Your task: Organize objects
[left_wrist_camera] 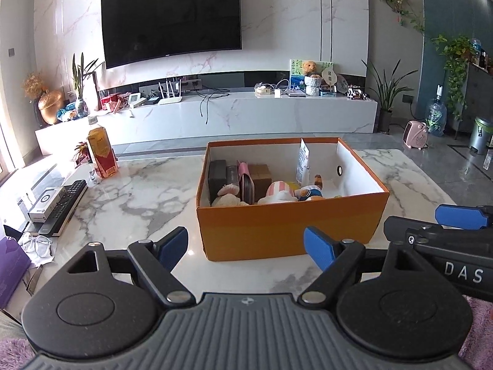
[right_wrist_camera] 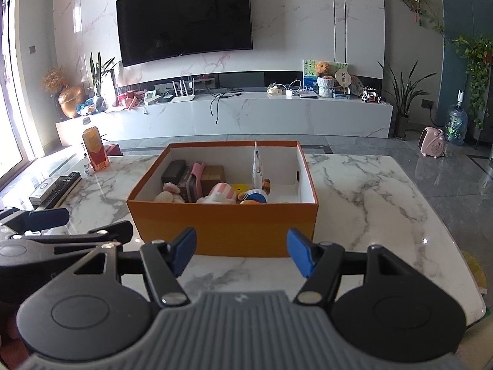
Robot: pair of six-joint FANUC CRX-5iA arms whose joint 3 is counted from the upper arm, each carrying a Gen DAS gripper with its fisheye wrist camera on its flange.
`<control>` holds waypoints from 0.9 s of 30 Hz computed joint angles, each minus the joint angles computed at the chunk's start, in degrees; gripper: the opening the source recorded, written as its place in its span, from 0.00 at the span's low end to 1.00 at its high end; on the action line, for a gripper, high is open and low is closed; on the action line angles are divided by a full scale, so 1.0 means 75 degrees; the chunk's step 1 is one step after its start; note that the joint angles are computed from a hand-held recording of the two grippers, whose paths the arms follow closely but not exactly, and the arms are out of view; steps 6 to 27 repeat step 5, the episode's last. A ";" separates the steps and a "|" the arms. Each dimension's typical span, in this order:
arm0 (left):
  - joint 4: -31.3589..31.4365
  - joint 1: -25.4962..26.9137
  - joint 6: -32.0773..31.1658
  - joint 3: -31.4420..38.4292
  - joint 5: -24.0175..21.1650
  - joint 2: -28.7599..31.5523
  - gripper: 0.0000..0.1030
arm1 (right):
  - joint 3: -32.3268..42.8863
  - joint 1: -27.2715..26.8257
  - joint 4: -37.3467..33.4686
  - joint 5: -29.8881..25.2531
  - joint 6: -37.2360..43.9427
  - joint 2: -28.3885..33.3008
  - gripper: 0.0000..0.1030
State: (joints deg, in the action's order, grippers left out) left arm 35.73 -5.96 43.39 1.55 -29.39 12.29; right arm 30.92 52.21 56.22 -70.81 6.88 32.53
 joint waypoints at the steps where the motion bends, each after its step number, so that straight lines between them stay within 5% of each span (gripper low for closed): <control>1: -0.0002 -0.0005 -0.0013 0.0016 -0.0013 0.0009 0.94 | -0.0003 -0.0002 -0.0013 -0.0004 0.0008 -0.0005 0.65; 27: 0.0028 -0.0030 -0.0103 0.0026 -0.0021 0.0020 0.94 | -0.0021 -0.0006 -0.0058 -0.0031 0.0009 -0.0021 0.65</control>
